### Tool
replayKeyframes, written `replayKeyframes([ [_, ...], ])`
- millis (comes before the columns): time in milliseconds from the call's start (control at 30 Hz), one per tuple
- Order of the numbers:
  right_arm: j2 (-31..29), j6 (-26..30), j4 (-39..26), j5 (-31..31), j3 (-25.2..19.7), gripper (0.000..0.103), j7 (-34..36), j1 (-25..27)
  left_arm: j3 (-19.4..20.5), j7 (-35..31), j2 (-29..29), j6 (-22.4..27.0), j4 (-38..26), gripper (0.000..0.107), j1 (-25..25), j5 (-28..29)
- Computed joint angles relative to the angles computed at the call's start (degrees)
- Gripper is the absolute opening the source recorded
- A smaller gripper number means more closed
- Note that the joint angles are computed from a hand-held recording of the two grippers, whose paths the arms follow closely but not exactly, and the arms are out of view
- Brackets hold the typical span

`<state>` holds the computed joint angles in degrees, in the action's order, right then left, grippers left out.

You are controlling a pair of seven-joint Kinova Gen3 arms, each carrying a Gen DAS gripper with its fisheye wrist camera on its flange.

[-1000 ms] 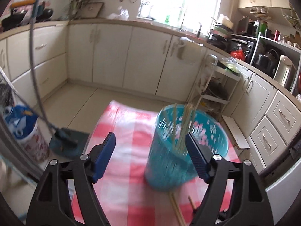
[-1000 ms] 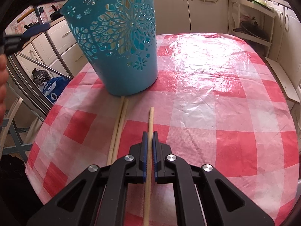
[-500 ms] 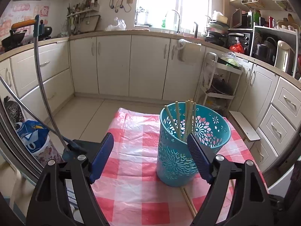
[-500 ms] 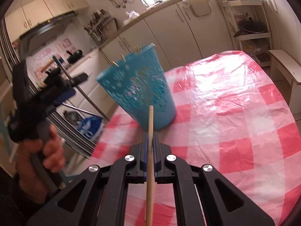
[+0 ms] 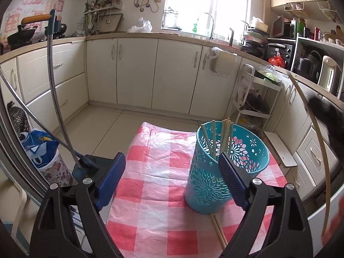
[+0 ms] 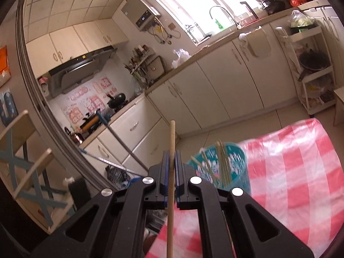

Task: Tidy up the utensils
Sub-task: 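Carry the held chopstick over the teal basket and open the right gripper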

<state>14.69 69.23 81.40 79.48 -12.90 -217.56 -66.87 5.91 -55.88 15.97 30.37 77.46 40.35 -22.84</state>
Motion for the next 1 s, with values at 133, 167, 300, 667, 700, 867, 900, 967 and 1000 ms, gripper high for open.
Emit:
replayKeyframes([
  [133,3.19,-0.42,-6.92,-0.6,2.74,0.006,4.19,2.04,0.25,-0.52,0.03,0.37,-0.48,0.086,-0.67,1.04],
  [167,4.33,-0.38,-9.05,-1.03,3.72,0.006,5.7,2.47,0.27,-0.6,-0.02,0.47,-0.56,0.087,-0.97,1.42],
  [300,8.61,1.63,-17.06,-4.49,7.32,0.006,12.47,2.76,0.32,-0.67,0.02,1.03,-1.08,0.087,-2.17,3.09],
  [667,14.17,4.15,-24.68,-16.15,13.93,0.006,22.29,2.03,0.41,-0.58,0.35,3.04,-2.21,0.088,-4.75,6.33],
  [700,14.5,4.29,-25.28,-16.83,14.38,0.006,23.03,1.92,0.37,-0.63,0.37,3.14,-2.28,0.088,-4.73,6.26],
  [867,15.48,4.68,-27.67,-19.67,15.76,0.006,26.98,1.24,0.53,-0.93,0.56,3.6,-2.54,0.088,-4.67,6.43],
  [900,15.44,4.58,-27.67,-20.01,15.99,0.006,27.39,1.04,0.56,-1.0,0.63,3.77,-2.63,0.088,-4.68,6.51],
  [967,15.38,4.49,-27.66,-20.73,16.17,0.006,28.38,0.67,0.55,-1.03,0.79,4.14,-2.88,0.088,-4.63,6.59],
  [1000,15.28,4.43,-27.55,-21.04,16.26,0.006,28.58,0.56,0.53,-1.02,0.82,4.26,-2.93,0.088,-4.56,6.57],
])
